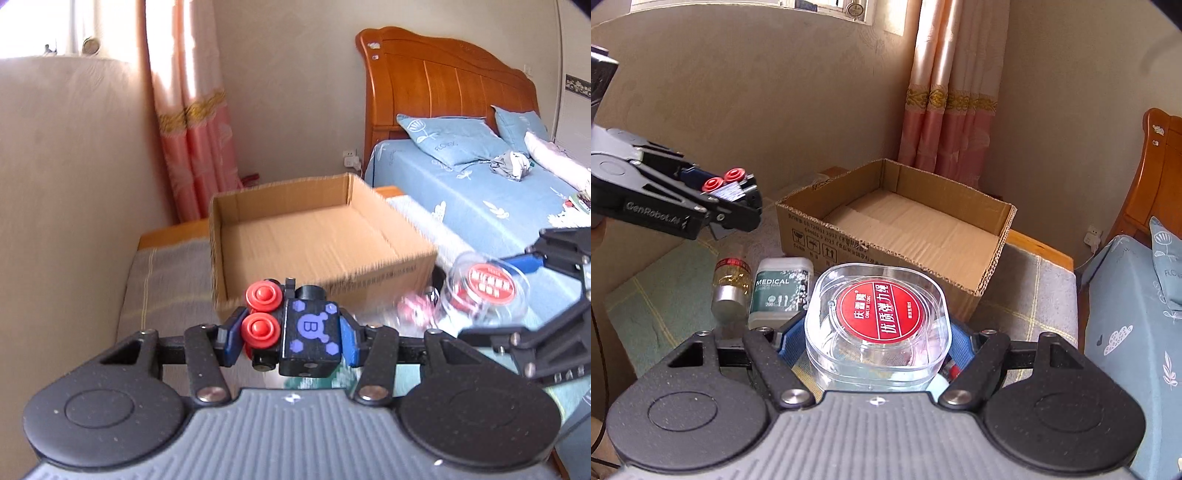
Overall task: Organize rigid objects
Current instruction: 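Lower both held items into the cardboard box and open both grippers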
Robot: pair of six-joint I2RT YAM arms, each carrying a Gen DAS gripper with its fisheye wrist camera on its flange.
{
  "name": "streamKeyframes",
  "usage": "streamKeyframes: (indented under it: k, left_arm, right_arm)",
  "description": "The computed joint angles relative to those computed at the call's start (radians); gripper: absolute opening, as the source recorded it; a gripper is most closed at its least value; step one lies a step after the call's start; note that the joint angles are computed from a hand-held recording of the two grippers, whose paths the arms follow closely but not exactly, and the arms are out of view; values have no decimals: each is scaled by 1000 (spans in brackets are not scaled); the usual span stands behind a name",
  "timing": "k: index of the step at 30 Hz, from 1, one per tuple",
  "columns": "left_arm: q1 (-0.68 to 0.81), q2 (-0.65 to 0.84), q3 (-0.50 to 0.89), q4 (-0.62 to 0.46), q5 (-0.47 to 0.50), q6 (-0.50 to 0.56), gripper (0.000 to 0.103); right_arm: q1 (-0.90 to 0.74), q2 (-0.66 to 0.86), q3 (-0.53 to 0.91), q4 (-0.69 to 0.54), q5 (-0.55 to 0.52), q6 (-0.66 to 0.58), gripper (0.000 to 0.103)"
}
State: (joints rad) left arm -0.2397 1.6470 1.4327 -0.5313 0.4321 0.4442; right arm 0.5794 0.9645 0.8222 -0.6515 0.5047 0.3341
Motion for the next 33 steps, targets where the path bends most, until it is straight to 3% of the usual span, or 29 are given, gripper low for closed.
streamKeyframes:
  k: [9, 10, 11, 12, 13, 14, 25, 30, 33]
  left_arm:
    - [-109, 329, 376, -28, -133, -80, 50]
    - [-111, 359, 410, -40, -132, -91, 60]
    - [-110, 380, 437, -52, -121, -100, 83]
    - [-108, 386, 439, -46, -113, -108, 94]
    - [-105, 370, 404, -7, -114, -119, 100]
    - [-102, 346, 356, 41, -114, -124, 100]
    - [-57, 153, 93, 151, -93, -136, 101]
    - [-23, 32, -106, 290, -148, -197, 102]
    - [-5, -12, -175, 318, -186, -223, 102]
  right_arm:
    - [-152, 59, 82, 46, -70, -105, 80]
    - [-165, 71, 92, 51, -74, -117, 80]
    - [-174, 79, 99, 55, -73, -125, 80]
    - [-185, 87, 107, 56, -76, -131, 80]
    - [-196, 93, 111, 60, -86, -139, 80]
    - [-208, 100, 112, 69, -95, -147, 80]
    - [-328, 202, 181, 118, -206, -211, 80]
    - [-370, 264, 233, 133, -244, -237, 80]
    - [-405, 320, 289, 128, -274, -252, 80]
